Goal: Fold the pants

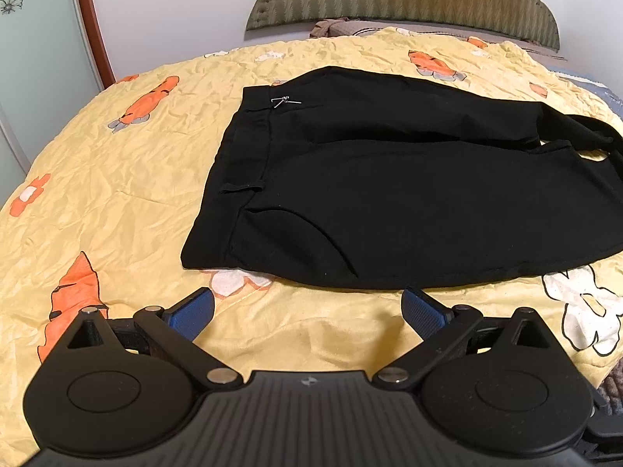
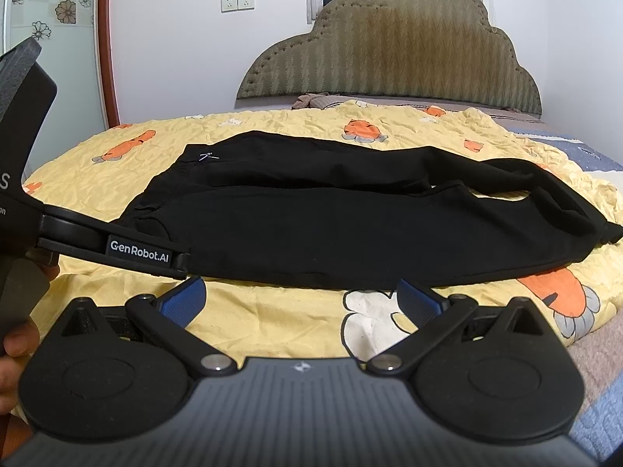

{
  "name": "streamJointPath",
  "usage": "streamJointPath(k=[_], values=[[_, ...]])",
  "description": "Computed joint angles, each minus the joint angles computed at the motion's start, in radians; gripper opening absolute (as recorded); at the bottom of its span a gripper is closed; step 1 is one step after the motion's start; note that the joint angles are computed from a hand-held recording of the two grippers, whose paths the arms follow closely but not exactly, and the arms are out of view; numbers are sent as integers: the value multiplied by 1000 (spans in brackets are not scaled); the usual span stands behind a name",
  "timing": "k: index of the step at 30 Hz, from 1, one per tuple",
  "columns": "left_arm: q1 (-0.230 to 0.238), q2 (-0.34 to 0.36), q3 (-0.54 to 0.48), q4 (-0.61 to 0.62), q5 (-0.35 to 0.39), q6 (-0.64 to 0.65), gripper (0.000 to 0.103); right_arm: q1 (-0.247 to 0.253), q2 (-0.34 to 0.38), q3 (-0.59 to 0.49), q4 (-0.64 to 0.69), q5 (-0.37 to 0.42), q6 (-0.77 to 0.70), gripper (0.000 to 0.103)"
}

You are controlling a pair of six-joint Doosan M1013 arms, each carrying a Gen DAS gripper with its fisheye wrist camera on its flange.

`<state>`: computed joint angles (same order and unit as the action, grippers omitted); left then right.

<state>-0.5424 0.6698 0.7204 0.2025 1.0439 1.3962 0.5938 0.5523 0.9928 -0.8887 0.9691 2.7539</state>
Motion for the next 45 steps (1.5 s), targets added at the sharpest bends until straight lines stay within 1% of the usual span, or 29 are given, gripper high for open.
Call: streamJointPath(k=[8,19,25,28,31,38,42,45], values=[[-2,5,-10,5,14,3,103,-1,-2,5,-2,-6,-2,103],[-4,8,-12,14,12,7,103,-4,-11,25,-5,-49,-2,103],[-3,23,-34,35,13,9,103,-12,-14,33,-10,-79,0,103],[-1,37,-58,39,21,10,103,-21,-15,33,5,-100,-18,103],[2,57,-92,31,37,20,103,-27,-8,20,1,-101,-40,103],[9,105,-177,23,71,42,103,-47,17,-27,25,-134,-104,103],[18,131,-229,3,80,79,103,-66,34,-63,85,-160,-169,103],[31,174,-319,-16,102,126,103,-90,48,-96,152,-185,-259,103]])
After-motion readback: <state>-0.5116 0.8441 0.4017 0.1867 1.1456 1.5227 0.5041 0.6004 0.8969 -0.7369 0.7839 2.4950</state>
